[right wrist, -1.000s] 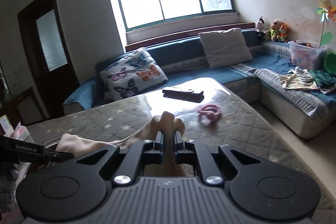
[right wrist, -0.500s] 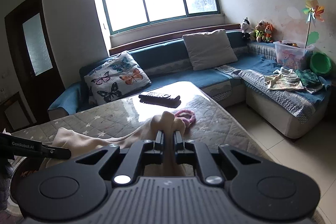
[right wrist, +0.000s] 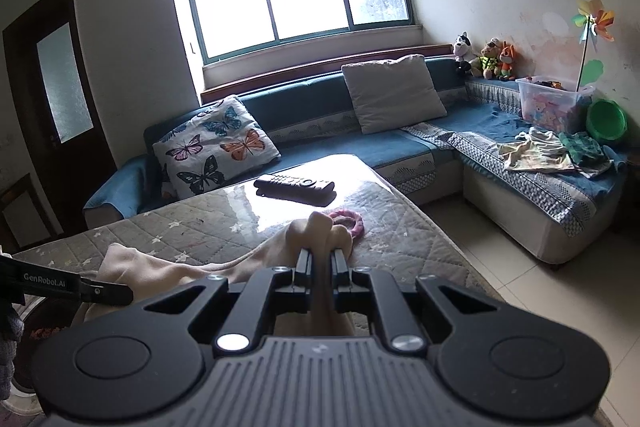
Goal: Fold clothes
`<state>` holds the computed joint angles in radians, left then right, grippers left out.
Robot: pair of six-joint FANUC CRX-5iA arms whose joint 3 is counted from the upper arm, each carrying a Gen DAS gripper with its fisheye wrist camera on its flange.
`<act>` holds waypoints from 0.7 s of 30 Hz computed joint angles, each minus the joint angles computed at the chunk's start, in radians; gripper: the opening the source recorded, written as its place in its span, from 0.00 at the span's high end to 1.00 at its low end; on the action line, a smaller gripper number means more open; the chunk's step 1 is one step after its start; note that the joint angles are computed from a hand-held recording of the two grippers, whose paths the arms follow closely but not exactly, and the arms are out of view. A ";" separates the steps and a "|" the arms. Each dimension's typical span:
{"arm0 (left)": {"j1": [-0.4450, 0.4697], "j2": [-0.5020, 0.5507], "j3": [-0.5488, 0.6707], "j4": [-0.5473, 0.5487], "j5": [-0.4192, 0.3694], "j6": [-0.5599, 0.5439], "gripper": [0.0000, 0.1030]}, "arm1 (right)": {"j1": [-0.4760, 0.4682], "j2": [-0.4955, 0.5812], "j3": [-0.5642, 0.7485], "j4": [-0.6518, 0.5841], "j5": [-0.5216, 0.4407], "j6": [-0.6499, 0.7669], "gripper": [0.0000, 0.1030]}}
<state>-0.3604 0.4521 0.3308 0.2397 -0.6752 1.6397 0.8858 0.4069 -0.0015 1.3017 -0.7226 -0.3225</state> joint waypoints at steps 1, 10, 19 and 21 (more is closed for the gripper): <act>0.000 0.002 0.002 0.000 -0.002 -0.003 0.84 | 0.000 0.001 0.001 -0.001 0.000 0.001 0.92; 0.004 0.030 0.026 -0.003 -0.027 -0.013 0.84 | -0.002 0.021 0.023 -0.041 -0.007 0.034 0.92; 0.007 0.042 0.023 -0.004 -0.047 -0.027 0.83 | 0.003 0.048 0.051 -0.111 -0.026 0.082 0.92; 0.007 0.046 0.026 -0.011 -0.054 -0.020 0.81 | 0.003 0.053 0.054 -0.123 -0.027 0.085 0.92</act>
